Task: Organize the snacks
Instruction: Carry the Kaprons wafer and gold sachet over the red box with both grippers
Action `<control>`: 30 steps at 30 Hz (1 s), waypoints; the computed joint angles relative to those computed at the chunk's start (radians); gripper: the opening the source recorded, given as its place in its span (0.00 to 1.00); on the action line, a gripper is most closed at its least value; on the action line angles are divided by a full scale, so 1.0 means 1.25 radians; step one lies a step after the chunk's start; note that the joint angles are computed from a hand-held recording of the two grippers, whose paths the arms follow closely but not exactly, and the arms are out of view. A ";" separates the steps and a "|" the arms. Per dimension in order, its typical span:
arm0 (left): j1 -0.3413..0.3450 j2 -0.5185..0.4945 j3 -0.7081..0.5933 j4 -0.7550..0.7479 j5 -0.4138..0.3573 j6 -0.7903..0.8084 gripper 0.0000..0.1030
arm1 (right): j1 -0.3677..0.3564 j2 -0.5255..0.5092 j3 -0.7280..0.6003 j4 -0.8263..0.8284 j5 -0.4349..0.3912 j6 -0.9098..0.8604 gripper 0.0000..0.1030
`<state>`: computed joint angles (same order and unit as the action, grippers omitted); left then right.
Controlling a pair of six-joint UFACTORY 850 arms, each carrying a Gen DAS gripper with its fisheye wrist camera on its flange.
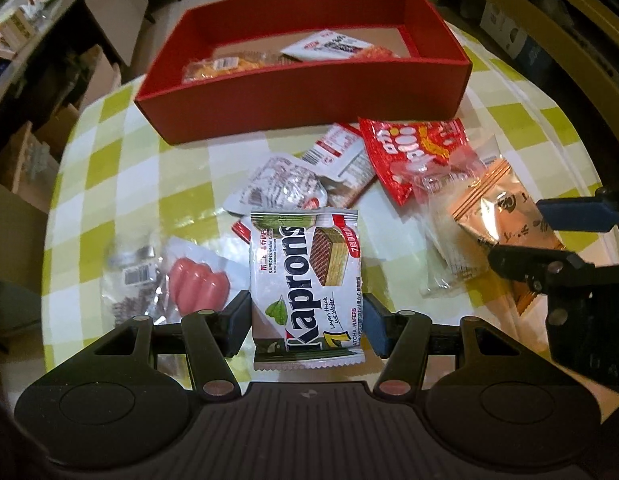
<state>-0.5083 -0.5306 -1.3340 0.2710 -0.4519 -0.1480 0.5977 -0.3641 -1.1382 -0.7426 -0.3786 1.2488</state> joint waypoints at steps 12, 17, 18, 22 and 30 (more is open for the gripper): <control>-0.004 0.001 -0.003 0.109 0.016 -0.106 0.63 | -0.005 -0.007 -0.016 -0.043 -0.022 0.020 0.46; -0.009 0.001 -0.005 0.154 0.021 -0.146 0.63 | -0.007 -0.010 -0.023 -0.057 -0.028 0.025 0.46; -0.009 0.000 -0.006 0.160 0.022 -0.151 0.63 | -0.008 -0.010 -0.024 -0.060 -0.028 0.027 0.46; -0.010 -0.003 -0.012 0.180 0.023 -0.173 0.63 | -0.011 -0.010 -0.027 -0.080 -0.031 0.044 0.46; -0.013 -0.010 -0.027 0.225 0.022 -0.221 0.63 | -0.018 -0.011 -0.033 -0.112 -0.034 0.069 0.46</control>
